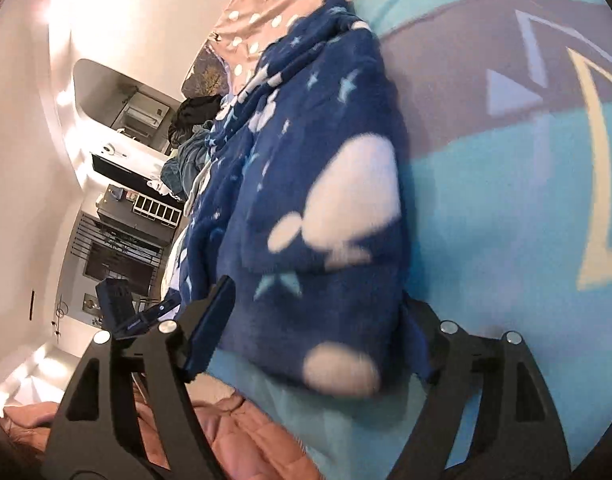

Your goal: Fold small clothes

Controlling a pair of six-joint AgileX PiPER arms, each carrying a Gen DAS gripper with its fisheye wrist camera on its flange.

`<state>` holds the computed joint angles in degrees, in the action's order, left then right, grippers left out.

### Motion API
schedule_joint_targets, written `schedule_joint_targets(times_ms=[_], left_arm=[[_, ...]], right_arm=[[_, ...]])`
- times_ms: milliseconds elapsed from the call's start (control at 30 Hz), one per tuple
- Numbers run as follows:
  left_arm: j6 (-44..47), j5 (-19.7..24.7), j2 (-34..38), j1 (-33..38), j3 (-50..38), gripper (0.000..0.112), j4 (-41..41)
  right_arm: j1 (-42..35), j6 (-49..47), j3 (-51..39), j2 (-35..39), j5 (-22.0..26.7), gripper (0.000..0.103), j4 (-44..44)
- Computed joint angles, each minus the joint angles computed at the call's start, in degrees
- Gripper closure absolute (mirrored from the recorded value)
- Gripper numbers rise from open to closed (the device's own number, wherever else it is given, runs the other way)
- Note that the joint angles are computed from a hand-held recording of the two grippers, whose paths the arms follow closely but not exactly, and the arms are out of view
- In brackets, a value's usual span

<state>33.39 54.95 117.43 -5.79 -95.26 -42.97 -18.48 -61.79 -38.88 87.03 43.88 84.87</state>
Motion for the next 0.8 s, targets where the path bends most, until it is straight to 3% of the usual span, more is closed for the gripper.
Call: schedule_joint_targets(times_ms=[33, 67, 133, 267, 367, 633, 800], left_arm=[[-0.17, 1.49, 1.60, 0.37, -1.99, 0.089, -1.54], [-0.77, 2.97, 3.27, 0.64, -3.97, 0.094, -3.08], [-2.07, 2.48, 4.08, 0.10, -5.12, 0.097, -2.86], [0.97, -4.20, -1.77, -1.58, 1.39, 0.100, -2.21], [4.15, -5.00, -5.96, 0.24, 5.01, 0.101, -5.46], [12.28, -1.09, -15.10, 3.16, 9.81, 0.101, -13.21], [13.71, 1.66, -24.01, 5.05, 12.32, 0.101, -13.81]], right_arm=[[0.52, 0.14, -0.48, 0.36, -0.69, 0.029, 0.23], [1.86, 2.56, -1.83, 0.84, -2.72, 0.045, -1.08], [1.57, 6.64, -3.48, 3.36, -0.58, 0.090, -3.18], [-0.31, 3.50, 1.05, -3.77, 0.13, 0.092, 0.98], [-2.36, 5.04, 1.78, -10.04, 2.10, 0.093, -0.82], [-5.57, 12.79, 2.83, -23.80, 5.82, 0.093, -6.86], [-11.60, 21.29, 2.05, -38.38, 11.20, 0.093, -13.77]])
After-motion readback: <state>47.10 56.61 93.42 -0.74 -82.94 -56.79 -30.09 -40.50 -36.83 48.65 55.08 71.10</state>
